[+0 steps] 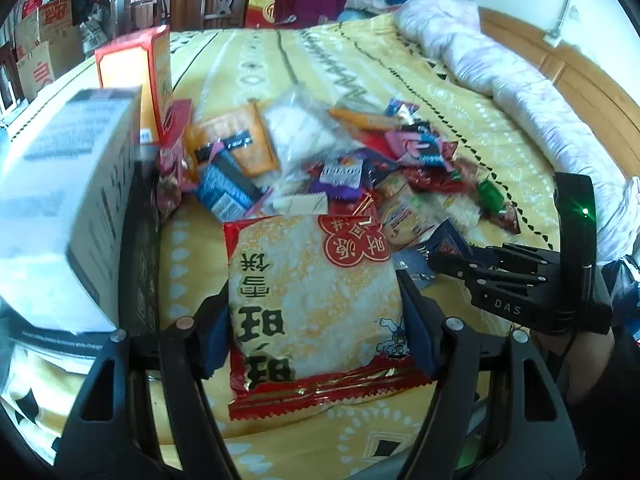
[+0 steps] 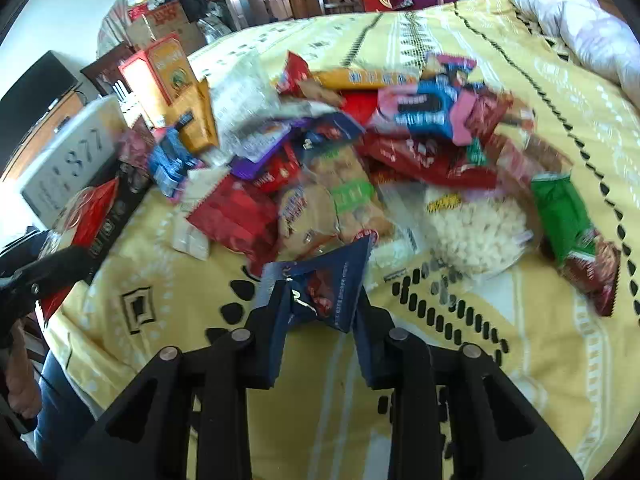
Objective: Organize snacks
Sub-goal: 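Lift the white-and-red packet with the left tool while the right tool regrips the dark blue packet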
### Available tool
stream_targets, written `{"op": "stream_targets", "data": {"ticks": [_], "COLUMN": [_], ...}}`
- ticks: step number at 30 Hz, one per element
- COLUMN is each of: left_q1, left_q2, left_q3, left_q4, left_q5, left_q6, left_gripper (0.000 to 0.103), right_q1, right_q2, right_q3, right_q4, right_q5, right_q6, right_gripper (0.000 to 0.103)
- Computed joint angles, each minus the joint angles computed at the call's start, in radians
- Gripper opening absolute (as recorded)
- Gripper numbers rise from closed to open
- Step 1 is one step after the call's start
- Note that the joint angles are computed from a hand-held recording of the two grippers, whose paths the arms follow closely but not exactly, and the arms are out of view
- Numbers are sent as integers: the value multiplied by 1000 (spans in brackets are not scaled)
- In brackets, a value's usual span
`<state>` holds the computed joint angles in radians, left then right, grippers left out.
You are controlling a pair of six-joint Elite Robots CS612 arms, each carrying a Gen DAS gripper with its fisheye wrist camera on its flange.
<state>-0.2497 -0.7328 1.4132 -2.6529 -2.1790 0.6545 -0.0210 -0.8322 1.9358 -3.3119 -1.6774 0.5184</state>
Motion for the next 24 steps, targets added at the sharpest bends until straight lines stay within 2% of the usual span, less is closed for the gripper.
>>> {"op": "stream_targets", "data": {"ticks": [2, 3, 4, 8, 10, 11, 12, 14, 16, 18, 20, 23, 24], "left_q1": [1, 1, 2, 3, 1, 2, 2, 2, 2, 0, -2, -3, -3], "left_q2": [-2, -2, -2, -3, 3, 7, 9, 9, 8, 7, 9, 10, 10], "left_q3": [2, 2, 1, 2, -4, -14, -18, -18, -17, -15, -17, -19, -20], "left_q4": [-4, -2, 2, -1, 18, 44, 58, 67, 70, 65, 71, 80, 83], "left_q5": [-9, -9, -10, -11, -2, -4, -4, -2, -6, -7, -11, -11, -10], "left_q6": [-2, -7, -11, -5, -8, -16, -19, -22, -19, -21, -21, -21, -20], "left_gripper": [72, 72, 72, 72, 72, 72, 72, 72, 72, 72, 72, 72, 72], "right_q1": [-2, -4, -6, -12, -27, -31, -31, -30, -20, -8, -7, -1, 2], "right_q2": [-5, -6, -7, -21, -18, -13, -9, -7, -17, -25, -24, -11, -5], "right_q3": [4, 8, 13, 41, 49, 50, 50, 55, 60, 56, 46, 5, -15], "right_q4": [-7, -13, -27, -70, -79, -78, -73, -50, -29, -25, -23, 50, 107], "right_q5": [4, 17, 22, 35, 95, 105, 91, 68, 15, -35, -27, -19, -22], "right_q6": [-4, -1, 5, 18, 36, 54, 74, 117, 128, 114, 117, 110, 97], "right_gripper": [31, 25, 23, 22, 23, 30, 53, 74, 77, 89, 91, 93, 94]}}
